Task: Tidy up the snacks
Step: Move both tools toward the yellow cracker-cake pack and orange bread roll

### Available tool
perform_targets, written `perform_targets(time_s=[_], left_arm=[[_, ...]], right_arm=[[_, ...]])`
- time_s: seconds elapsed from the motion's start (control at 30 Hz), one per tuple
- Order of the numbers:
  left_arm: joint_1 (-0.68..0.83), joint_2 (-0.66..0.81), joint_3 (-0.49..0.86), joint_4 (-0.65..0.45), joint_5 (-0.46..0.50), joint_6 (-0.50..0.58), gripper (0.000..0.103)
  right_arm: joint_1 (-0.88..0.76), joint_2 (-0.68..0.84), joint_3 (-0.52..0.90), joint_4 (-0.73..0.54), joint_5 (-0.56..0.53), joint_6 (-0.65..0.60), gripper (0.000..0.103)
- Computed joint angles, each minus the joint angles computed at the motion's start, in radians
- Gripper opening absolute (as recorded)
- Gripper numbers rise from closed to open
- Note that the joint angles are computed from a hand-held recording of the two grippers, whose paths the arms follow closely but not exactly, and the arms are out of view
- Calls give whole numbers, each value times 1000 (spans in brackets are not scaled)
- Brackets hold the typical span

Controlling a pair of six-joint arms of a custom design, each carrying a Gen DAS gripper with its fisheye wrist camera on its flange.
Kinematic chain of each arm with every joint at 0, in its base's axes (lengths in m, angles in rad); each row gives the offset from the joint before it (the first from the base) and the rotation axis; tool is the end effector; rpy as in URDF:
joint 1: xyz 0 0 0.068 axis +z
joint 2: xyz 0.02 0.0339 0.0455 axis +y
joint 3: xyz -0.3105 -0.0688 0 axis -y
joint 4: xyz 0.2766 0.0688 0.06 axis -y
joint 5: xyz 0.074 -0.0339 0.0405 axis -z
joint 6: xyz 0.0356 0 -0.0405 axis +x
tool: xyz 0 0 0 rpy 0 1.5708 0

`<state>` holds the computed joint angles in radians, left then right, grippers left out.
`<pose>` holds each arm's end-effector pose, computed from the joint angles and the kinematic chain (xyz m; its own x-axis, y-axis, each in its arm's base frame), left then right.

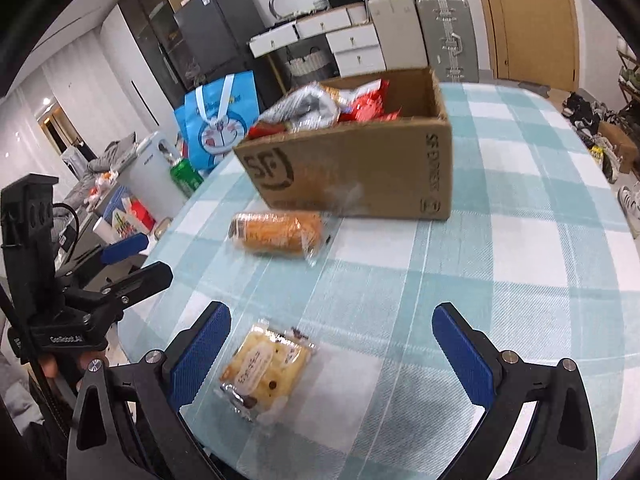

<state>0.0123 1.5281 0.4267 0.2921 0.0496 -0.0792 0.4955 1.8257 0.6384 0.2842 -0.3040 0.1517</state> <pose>0.2610 0.0014 0.1249 -0.7232 -0.0879 -0.6850 -0.0354 0.9953 -0.0904 0.2802 0.1636 0.0951 -0.7761 -0.2555 -0.5765 -0.5052 0.7991 0.3259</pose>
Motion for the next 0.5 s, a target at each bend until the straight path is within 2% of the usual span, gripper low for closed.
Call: perform_targets(time_s=[0.07,0.27,0.5], left_arm=[[-4,-6,-6,4,-21,-2,102],[22,-7,1,-8,2,5,102],[58,24,16,-10,23,6,102]], right_arm=[[24,26,16,-20,14,-7,102],[95,107,65,-69,54,-26,102],[168,169,90,-62,90,-28,102]])
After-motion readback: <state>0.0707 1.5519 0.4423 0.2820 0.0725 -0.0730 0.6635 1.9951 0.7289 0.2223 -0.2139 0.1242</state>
